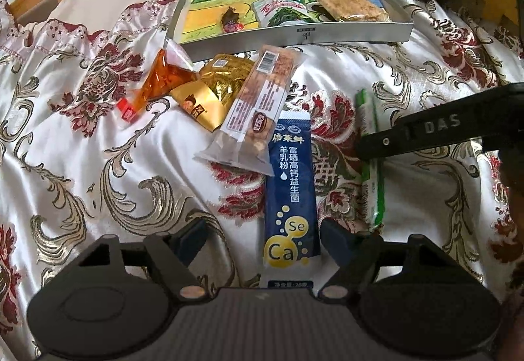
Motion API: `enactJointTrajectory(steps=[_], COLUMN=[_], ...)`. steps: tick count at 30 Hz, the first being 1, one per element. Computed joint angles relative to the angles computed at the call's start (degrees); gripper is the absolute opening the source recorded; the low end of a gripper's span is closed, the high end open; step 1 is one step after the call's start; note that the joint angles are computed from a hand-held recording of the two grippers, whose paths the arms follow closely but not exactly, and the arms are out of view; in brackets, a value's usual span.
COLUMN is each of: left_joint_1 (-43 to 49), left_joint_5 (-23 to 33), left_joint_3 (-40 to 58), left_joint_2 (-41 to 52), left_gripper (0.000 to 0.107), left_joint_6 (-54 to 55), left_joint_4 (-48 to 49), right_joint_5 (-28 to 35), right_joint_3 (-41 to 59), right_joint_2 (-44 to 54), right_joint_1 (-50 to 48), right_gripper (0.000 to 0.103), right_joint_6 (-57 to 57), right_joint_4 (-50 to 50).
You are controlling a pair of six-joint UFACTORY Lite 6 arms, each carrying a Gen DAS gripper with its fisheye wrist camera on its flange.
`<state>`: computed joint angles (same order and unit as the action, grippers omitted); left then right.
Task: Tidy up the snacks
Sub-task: 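Move left tool to blue milk-powder stick while right tool approaches green stick snack, then close left tool on blue milk-powder stick while right tool grasps green stick snack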
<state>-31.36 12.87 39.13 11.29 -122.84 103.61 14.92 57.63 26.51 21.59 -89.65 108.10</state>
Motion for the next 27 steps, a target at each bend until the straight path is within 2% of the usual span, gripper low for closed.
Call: enactJointTrajectory(steps=[5, 8, 10, 14, 17, 19, 21, 24, 26, 27], left_joint_1=[0.81, 0.01, -0.83, -2.55, -3.15, -1.7, 0.8, 3.97, 5.06, 5.24], left_joint_5=[-0.62, 0.25, 0.49, 2.91, 5.21, 4.07, 1.74, -0.93, -1.64, -1.67], left_joint_3=[-0.64, -1.15, -1.9, -2.98, -1.58, 0.17, 0.69, 1.66, 2.2, 2.28], left_joint_2=[-1.5, -2.7, -3.97, -3.68, -0.2, 2.21, 3.13, 4.71, 5.7, 6.01], left_gripper=[0.074, 0.073, 0.073, 0.073, 0.072, 0.069, 0.068, 0.062, 0.061, 0.06], left_joint_6=[-0.85, 0.95, -0.81, -12.76, -15.95, -17.19, -26.03, -40.14, -45.91, -47.14], left_joint_4=[-0.29, -2.58, -0.86, 13.99, 19.19, 20.79, 29.11, 42.44, 48.6, 50.05], right_joint_5=[-3.22, -3.18, -3.27, -3.08, -3.11, -2.76, -2.27, -1.41, -0.63, -0.33], right_joint_3=[0.01, 0.06, 0.24, 0.59, 0.88, 0.8, 0.71, 0.66, 0.68, 0.82], right_joint_2=[-0.01, 0.3, 0.59, 1.02, 1.27, 1.26, 1.28, 1.34, 1.55, 1.87], right_joint_1=[0.85, 0.87, 1.09, 1.3, 1.71, 1.49, 1.21, 0.81, 0.63, 0.73], right_gripper=[0.028, 0.028, 0.028, 0.028, 0.03, 0.031, 0.032, 0.037, 0.045, 0.046], right_joint_6=[-15.53, -16.96, -17.64, -16.91, -16.35, -15.26, -13.67, -11.37, -10.75, -10.59], right_joint_4=[14.67, 15.87, 16.46, 15.86, 15.19, 14.11, 12.83, 11.0, 10.46, 10.48])
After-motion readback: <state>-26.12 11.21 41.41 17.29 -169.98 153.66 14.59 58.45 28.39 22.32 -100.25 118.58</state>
